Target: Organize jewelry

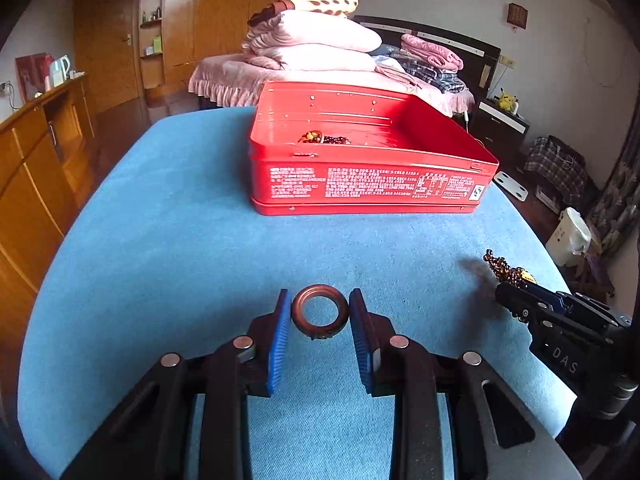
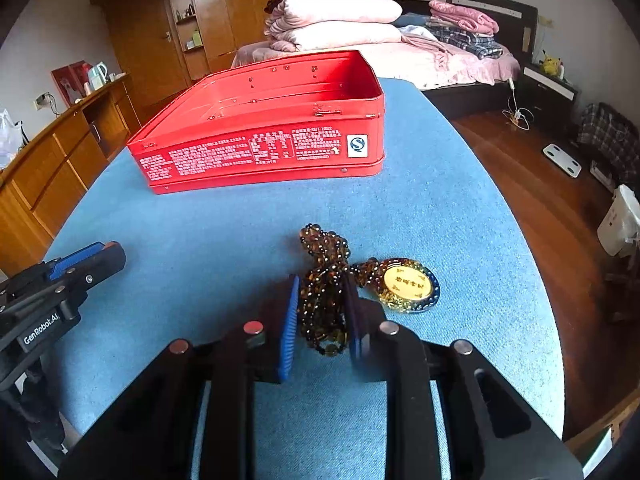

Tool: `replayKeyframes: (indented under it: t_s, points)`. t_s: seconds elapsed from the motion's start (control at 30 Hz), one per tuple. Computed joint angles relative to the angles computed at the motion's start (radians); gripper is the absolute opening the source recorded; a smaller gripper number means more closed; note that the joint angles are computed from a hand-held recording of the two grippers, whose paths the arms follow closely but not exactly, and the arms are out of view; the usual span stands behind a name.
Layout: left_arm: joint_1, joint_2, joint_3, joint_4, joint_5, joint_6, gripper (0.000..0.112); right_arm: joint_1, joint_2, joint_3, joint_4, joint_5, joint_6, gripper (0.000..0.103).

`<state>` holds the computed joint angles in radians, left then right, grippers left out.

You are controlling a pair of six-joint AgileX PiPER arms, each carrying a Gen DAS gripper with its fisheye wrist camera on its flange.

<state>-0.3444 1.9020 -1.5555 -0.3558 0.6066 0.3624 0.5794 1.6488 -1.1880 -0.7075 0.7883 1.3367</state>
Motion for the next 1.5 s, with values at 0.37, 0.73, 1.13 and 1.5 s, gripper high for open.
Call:
replayKeyframes:
  t_s: [0.37, 0.73, 1.13, 1.5]
  points:
    - [0.041, -0.073, 0.052, -0.069, -0.018, 0.077, 0.029, 0.055, -0.039, -0.05, -0.036, 0.048, 0.025, 0.02]
    - [0.034, -0.045, -0.061, -0.06, 0.005, 0.042, 0.029, 0.038, -0.052, -0.126, -0.042, 0.061, -0.049, 0.014]
    - [0.054, 0.012, -0.097, -0.057, 0.026, 0.017, 0.029, 0.016, 0.002, -0.065, 0.103, -0.018, -0.127, 0.014]
    - [0.055, 0.014, -0.095, -0.049, 0.021, 0.009, 0.029, -0.067, 0.118, -0.228, 0.208, -0.016, -0.351, 0.048]
